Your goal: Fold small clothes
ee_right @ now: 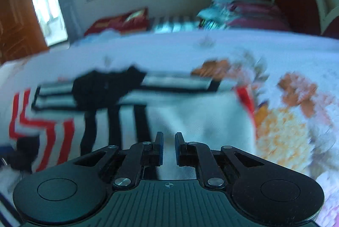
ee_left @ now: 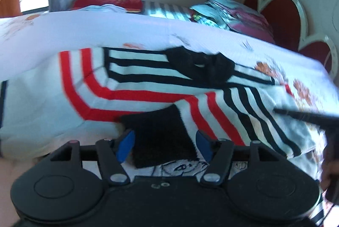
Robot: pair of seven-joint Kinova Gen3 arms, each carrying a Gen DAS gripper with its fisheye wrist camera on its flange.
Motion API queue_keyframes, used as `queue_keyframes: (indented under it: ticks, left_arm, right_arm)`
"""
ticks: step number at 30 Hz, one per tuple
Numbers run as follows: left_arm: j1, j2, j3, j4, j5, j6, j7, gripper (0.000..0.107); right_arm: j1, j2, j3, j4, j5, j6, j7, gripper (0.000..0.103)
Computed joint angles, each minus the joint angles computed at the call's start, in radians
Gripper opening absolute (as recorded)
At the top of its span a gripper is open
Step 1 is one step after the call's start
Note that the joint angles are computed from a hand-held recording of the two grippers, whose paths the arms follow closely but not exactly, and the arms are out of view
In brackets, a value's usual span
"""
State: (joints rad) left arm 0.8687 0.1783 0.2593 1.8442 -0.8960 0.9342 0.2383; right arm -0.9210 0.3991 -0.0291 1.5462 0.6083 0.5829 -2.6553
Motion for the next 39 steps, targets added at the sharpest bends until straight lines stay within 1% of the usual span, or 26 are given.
queue_keyframes:
  ticks: [1, 2, 4, 6, 7, 8, 10, 11, 12, 15, 17, 21, 24, 28, 31, 32, 36, 38, 39]
  left_arm:
    - [0.007, -0.015, 0.002, 0.006, 0.007, 0.017, 0.016, 0.063]
    - [0.013, -0.030, 0.009, 0.010, 0.016, 0.042, 0.028, 0.064]
    - [0.024, -0.062, 0.029, 0.026, 0.028, 0.103, 0.065, 0.066]
    - [0.029, -0.095, 0.056, 0.044, 0.045, 0.172, 0.104, 0.067]
    - [0.030, -0.111, 0.072, 0.055, 0.057, 0.207, 0.125, 0.068]
    - [0.028, -0.127, 0.087, 0.066, 0.071, 0.237, 0.146, 0.069]
    - [0.017, -0.165, 0.115, 0.098, 0.100, 0.283, 0.188, 0.069]
    - [0.007, -0.186, 0.127, 0.116, 0.116, 0.296, 0.208, 0.069]
    - [-0.005, -0.213, 0.138, 0.140, 0.133, 0.299, 0.226, 0.069]
    - [-0.047, -0.300, 0.158, 0.211, 0.183, 0.311, 0.261, 0.069]
    - [-0.077, -0.366, 0.158, 0.262, 0.215, 0.307, 0.262, 0.069]
    - [-0.134, -0.491, 0.140, 0.351, 0.265, 0.301, 0.243, 0.069]
    - [-0.176, -0.576, 0.109, 0.408, 0.289, 0.291, 0.216, 0.068]
    - [-0.225, -0.685, 0.047, 0.473, 0.307, 0.266, 0.164, 0.068]
    - [-0.260, -0.759, -0.013, 0.522, 0.307, 0.211, 0.136, 0.064]
    - [-0.273, -0.782, -0.036, 0.541, 0.303, 0.182, 0.131, 0.063]
    - [-0.336, -0.855, -0.094, 0.608, 0.259, 0.063, 0.122, 0.063]
    - [-0.373, -0.866, -0.103, 0.629, 0.237, 0.012, 0.118, 0.062]
    - [-0.396, -0.869, -0.104, 0.640, 0.223, -0.017, 0.119, 0.059]
  right_arm:
    - [0.008, 0.007, -0.011, -0.006, -0.021, 0.012, 0.024, 0.010]
    - [0.001, 0.002, -0.004, -0.002, -0.026, 0.009, 0.033, 0.010]
    - [-0.027, -0.011, 0.033, 0.008, -0.039, -0.013, 0.000, 0.011]
    - [-0.020, -0.036, 0.011, 0.033, 0.000, -0.060, -0.056, 0.012]
    - [-0.035, -0.041, 0.010, 0.033, 0.022, -0.064, -0.067, 0.013]
    - [-0.037, -0.042, -0.007, 0.024, 0.032, -0.065, -0.063, 0.014]
    - [-0.042, -0.039, -0.032, 0.010, 0.015, -0.078, -0.045, 0.035]
    - [-0.055, -0.036, -0.037, 0.002, 0.013, -0.081, -0.050, 0.054]
    - [-0.086, -0.033, -0.023, -0.003, 0.027, -0.080, -0.071, 0.058]
    - [-0.165, -0.014, -0.007, -0.042, 0.082, -0.040, -0.123, 0.058]
    - [-0.188, 0.003, -0.015, -0.073, 0.087, -0.023, -0.141, 0.058]
    - [-0.234, 0.059, -0.024, -0.171, 0.091, 0.057, -0.134, 0.058]
    - [-0.257, 0.102, -0.023, -0.235, 0.075, 0.091, -0.130, 0.058]
    - [-0.289, 0.149, -0.009, -0.309, 0.058, 0.130, -0.120, 0.058]
    - [-0.305, 0.183, -0.003, -0.368, 0.040, 0.156, -0.099, 0.058]
    - [-0.306, 0.193, -0.002, -0.386, 0.031, 0.163, -0.089, 0.058]
    - [-0.318, 0.238, 0.006, -0.461, -0.002, 0.199, -0.046, 0.058]
    - [-0.324, 0.261, 0.012, -0.500, -0.018, 0.223, -0.021, 0.058]
    - [-0.328, 0.270, 0.017, -0.515, -0.024, 0.233, -0.013, 0.058]
